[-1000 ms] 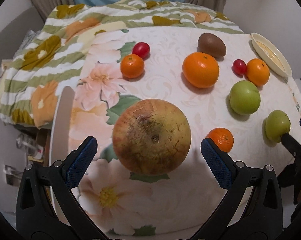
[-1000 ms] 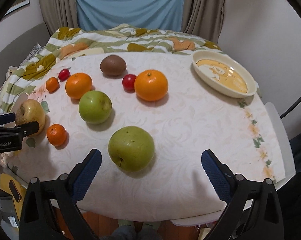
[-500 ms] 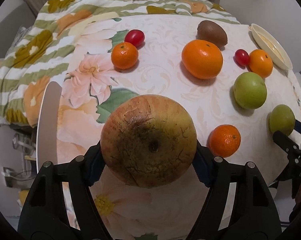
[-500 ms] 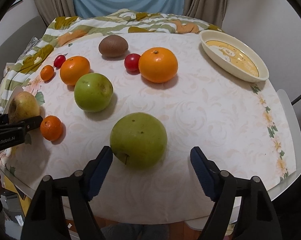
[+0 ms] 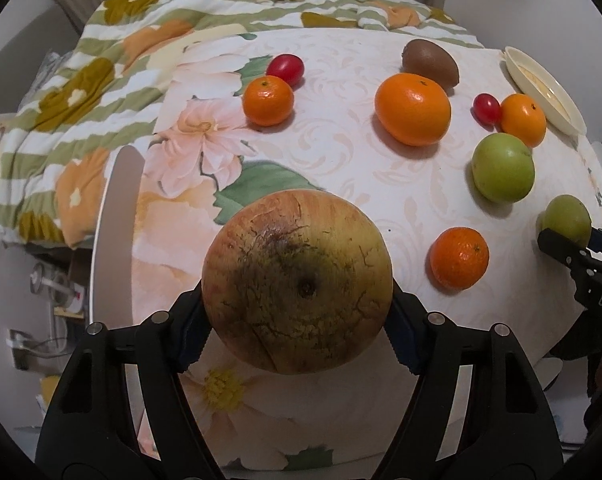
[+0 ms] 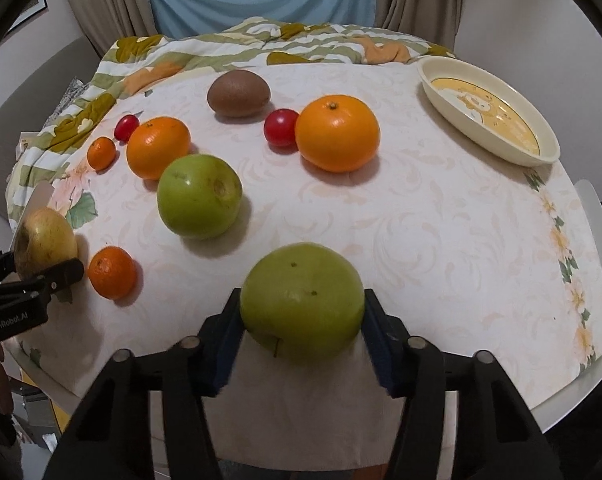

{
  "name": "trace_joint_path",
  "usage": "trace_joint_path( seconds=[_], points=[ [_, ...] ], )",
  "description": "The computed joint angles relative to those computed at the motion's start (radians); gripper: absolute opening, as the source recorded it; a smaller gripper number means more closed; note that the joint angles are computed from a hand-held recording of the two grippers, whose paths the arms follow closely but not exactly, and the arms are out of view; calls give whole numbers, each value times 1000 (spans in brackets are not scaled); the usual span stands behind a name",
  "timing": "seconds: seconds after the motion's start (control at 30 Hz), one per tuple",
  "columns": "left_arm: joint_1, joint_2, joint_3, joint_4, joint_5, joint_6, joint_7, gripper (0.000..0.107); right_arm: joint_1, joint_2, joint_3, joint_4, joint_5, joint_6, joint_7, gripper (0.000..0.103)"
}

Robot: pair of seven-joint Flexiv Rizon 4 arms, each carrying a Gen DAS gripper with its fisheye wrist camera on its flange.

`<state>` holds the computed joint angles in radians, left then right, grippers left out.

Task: Organize fruits
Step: 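Grasp the large apple with the left tool while the right tool grasps the big green pear, then carry the apple and pear together toward the cream bowl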

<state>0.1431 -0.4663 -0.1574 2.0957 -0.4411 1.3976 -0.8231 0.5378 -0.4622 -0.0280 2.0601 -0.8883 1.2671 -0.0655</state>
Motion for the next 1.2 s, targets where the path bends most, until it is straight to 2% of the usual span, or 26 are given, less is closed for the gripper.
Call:
trace_joint_path(
  seconds=[0.13,0.4,0.63,0.87,0.93,1.2],
  points=[
    [17,18,-22,17,-21,18,9,81,11,18,-15,6,-51,-9,20,51],
    [26,88,-58,47,-82,38,33,81,-29,79,-5,25,-143,2,46,51],
    [-46,147,-36,29,-111,32,16,81,-98,142,18,41,-214,12,65,51],
    [-173,154,15,-54,-48,14,-114,81,-200,191,24,54,-261,89,27,51],
    [-219,139,36,-99,-5,2,-181,81,-230,194,20,54,-260,120,-8,51],
    [-365,38,88,-294,160,-44,-448,81,-335,188,-14,47,-132,259,-276,51]
  ],
)
